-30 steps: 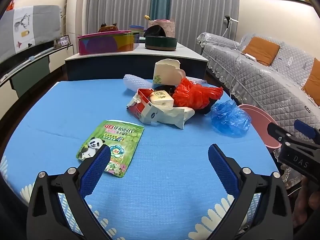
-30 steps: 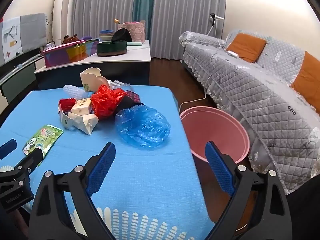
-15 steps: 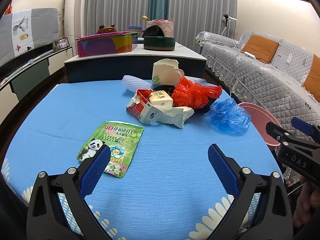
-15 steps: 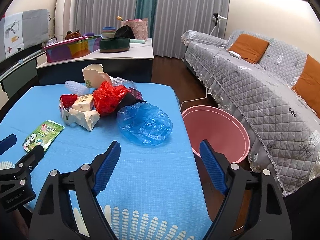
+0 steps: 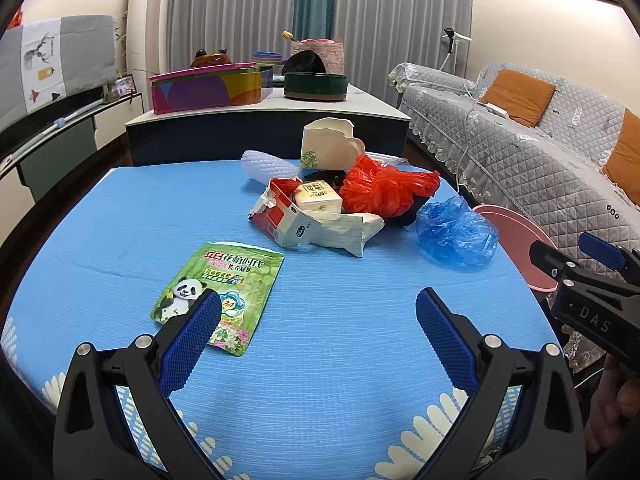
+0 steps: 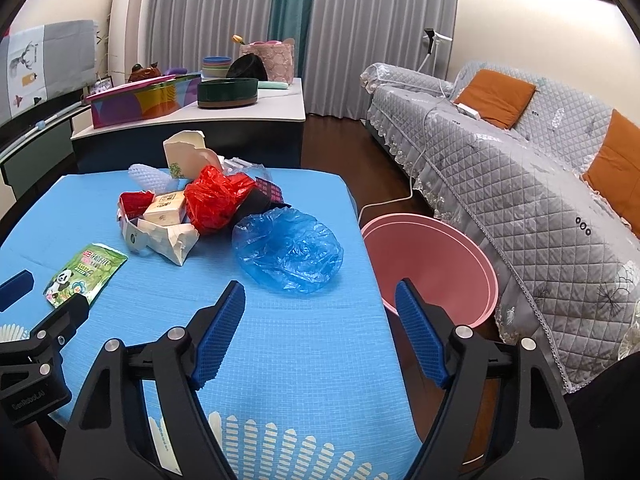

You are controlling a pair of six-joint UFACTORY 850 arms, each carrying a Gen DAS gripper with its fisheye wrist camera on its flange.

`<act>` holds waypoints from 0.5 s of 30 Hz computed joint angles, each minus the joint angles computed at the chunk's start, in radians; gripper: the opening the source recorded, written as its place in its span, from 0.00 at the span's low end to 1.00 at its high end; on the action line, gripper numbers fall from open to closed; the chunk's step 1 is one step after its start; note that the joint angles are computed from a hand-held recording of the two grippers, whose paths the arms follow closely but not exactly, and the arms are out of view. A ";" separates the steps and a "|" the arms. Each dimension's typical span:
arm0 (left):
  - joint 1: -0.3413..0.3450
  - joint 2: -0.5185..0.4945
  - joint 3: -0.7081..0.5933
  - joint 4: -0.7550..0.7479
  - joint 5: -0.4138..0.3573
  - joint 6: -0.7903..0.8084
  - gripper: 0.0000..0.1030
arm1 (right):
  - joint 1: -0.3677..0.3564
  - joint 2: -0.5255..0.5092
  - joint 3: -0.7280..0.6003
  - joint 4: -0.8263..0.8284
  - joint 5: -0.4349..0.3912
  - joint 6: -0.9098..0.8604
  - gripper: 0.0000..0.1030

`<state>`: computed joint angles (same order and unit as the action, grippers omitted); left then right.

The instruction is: Collect trash

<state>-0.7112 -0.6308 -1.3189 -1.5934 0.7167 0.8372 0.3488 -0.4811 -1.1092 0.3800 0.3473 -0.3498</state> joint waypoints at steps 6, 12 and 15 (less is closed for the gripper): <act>0.000 -0.001 -0.001 -0.001 -0.001 0.002 0.92 | 0.000 0.001 -0.001 0.005 0.002 -0.005 0.74; 0.000 -0.002 -0.004 -0.001 -0.001 0.002 0.92 | 0.002 0.003 0.004 0.024 0.015 -0.027 0.73; 0.000 -0.002 -0.004 -0.001 -0.001 0.002 0.92 | 0.004 0.004 0.006 0.040 0.025 -0.040 0.73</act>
<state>-0.7113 -0.6330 -1.3229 -1.5948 0.7161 0.8394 0.3529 -0.4770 -1.1028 0.4195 0.3725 -0.3897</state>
